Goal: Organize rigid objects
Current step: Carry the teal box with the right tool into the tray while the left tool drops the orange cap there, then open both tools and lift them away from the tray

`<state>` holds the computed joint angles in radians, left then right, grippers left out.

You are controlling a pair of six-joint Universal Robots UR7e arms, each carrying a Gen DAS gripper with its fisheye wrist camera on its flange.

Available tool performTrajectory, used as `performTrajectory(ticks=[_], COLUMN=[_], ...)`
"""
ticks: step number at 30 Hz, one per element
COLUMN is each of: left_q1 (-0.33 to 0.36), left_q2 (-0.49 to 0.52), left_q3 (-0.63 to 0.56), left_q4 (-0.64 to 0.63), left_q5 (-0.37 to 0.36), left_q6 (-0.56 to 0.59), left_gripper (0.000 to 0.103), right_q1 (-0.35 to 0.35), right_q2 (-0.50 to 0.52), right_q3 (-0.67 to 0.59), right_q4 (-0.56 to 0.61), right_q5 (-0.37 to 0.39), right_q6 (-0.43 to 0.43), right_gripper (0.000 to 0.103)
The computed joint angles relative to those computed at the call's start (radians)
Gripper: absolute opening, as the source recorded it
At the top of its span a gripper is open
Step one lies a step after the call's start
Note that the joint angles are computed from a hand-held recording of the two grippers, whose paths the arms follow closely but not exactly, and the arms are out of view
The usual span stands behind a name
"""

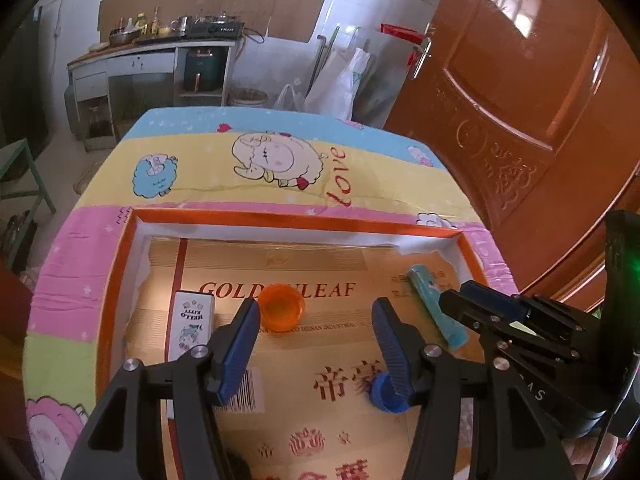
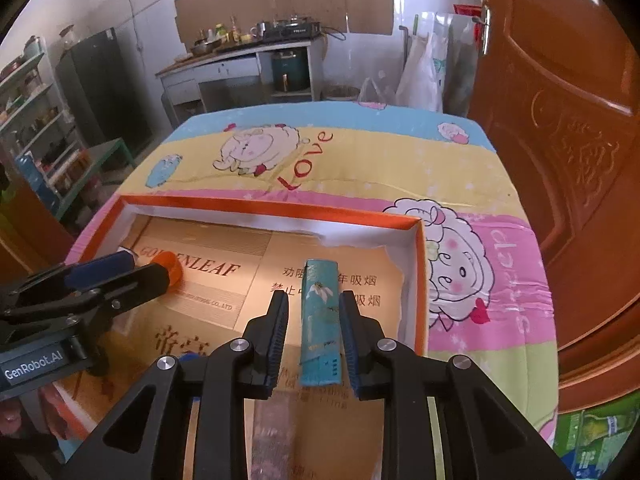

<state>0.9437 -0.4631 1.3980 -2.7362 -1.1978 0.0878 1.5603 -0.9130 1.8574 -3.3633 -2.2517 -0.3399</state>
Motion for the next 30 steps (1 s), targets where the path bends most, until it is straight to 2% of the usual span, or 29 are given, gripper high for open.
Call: performTrajectory(ticks=[10, 25, 30], left_q1=[-0.031, -0.061, -0.069], left_q2=[-0.102, -0.285, -0.341], left_q3=[0.155, 0.428, 0.519], left_q4=[-0.092, -0.222, -0.267], left_q5=[0.0, -0.003, -0.006], left_q6=[0.001, -0.003, 0.002], left_gripper=[0.058, 0.058, 0.058], right_q1=[0.053, 0.167, 0.197], right_q2=[-0.045, -0.045, -0.048], right_q3=[0.096, 0.256, 0.318], right_q4=[-0.048, -0.168, -0.217], right_q5=[-0.038, -0.114, -0.115], right_q6=[0.014, 0.054, 0.076], right_gripper=[0.026, 0.026, 0.026])
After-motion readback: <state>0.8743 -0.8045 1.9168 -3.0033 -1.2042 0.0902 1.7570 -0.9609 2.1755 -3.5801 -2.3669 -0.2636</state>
